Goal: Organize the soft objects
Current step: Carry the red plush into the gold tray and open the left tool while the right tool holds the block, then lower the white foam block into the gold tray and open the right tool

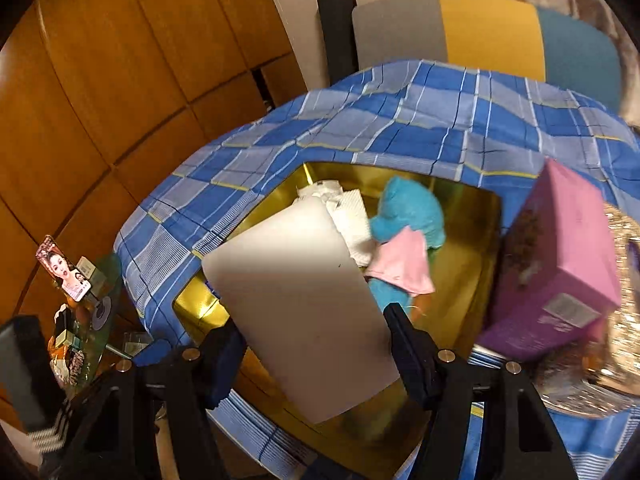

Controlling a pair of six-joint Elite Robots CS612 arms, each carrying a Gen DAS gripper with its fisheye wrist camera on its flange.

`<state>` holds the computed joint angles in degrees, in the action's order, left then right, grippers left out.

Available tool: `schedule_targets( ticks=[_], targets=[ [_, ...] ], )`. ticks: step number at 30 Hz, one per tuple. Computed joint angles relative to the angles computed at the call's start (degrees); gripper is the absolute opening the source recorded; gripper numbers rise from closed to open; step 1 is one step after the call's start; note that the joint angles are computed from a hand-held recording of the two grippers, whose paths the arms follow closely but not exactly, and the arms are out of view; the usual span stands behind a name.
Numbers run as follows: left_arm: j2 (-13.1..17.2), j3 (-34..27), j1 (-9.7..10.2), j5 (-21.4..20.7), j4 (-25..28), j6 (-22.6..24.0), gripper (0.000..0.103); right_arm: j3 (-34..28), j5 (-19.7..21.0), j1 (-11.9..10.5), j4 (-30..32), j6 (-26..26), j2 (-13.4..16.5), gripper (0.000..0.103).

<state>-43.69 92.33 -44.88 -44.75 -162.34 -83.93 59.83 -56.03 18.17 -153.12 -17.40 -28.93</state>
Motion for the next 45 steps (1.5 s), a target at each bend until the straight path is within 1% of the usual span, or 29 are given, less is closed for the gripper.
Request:
schedule_targets(
  ticks=[3, 7, 11, 14, 15, 17, 19, 22, 25, 29, 32, 34, 35, 39, 41, 43, 45],
  targets=[
    [0.1, 0.1, -0.08, 0.9, -0.4, -0.5, 0.055, -2.4, -0.6, 0.6, 2.8, 1.2, 1.2, 0.067],
    [0.3, 0.0, 0.04, 0.8, -0.4, -0.9, 0.055, -7.0, -1.2, 1.5, 7.0, 3.1, 3.6, 0.068],
    [0.4, -0.1, -0.01, 1.2, -0.4, -0.6, 0.055, -12.3, -2.4, 2.3, 10.2, 6.4, 6.5, 0.069],
    [0.4, -0.1, -0.01, 1.2, 0.0, -0.8, 0.055, -16.1, -4.0, 2.9, 11.6, 9.6, 8.7, 0.072],
    [0.4, -0.1, 0.05, 1.0, -0.1, -0.6, 0.055, -16.9, -4.5, 3.0, 12.1, 10.3, 9.1, 0.075],
    [0.4, -0.1, 0.12, 0.8, 0.0, -0.9, 0.055, -18.7, -5.7, 3.2, 13.8, 11.1, 10.1, 0.075],
    [0.4, 0.0, 0.19, 0.5, -0.2, -0.8, 0.055, -18.6, -7.1, 3.4, 13.9, 11.0, 10.0, 0.077],
    [0.4, 0.1, 0.24, 0.6, -0.4, -1.1, 0.055, -15.7, -6.5, 3.1, 11.3, 10.6, 8.5, 0.082],
    [0.5, 0.2, 0.33, 0.2, -1.1, -1.0, 0.055, -12.2, -4.6, 2.5, 8.0, 11.0, 6.6, 0.082],
    [0.7, 0.0, 0.35, -0.3, -1.0, -0.6, 0.055, -5.9, -2.5, 1.4, -0.5, 12.8, 3.3, 0.083],
    [0.9, -0.4, 0.34, -0.6, -0.9, 0.2, 0.055, -1.4, -1.1, 0.6, -6.6, 13.5, 1.0, 0.086],
    [1.2, -0.7, 0.27, -0.8, -1.2, 0.8, 0.055, 1.5, 0.3, 0.1, -9.9, 12.6, -0.5, 0.088],
    [1.2, -0.8, 0.23, -0.9, -1.3, 1.1, 0.055, 3.7, 0.5, -0.2, -12.4, 11.4, -1.6, 0.088],
    [1.9, -1.3, 0.17, -1.9, -3.5, 4.0, 0.055, 9.3, -0.3, -1.0, -18.7, 6.9, -4.2, 0.088],
    [2.3, -1.9, 0.16, -3.2, -4.6, 5.4, 0.055, 13.0, -1.8, -1.9, -24.4, 5.0, -5.6, 0.088],
    [3.1, -2.7, 0.07, -4.8, -6.8, 7.5, 0.055, 15.9, -3.2, -2.8, -29.3, 4.0, -6.5, 0.089],
    [3.8, -3.6, -0.06, -6.1, -7.8, 9.6, 0.055, 18.2, -4.6, -4.1, -33.5, 4.2, -7.0, 0.089]
  ],
)
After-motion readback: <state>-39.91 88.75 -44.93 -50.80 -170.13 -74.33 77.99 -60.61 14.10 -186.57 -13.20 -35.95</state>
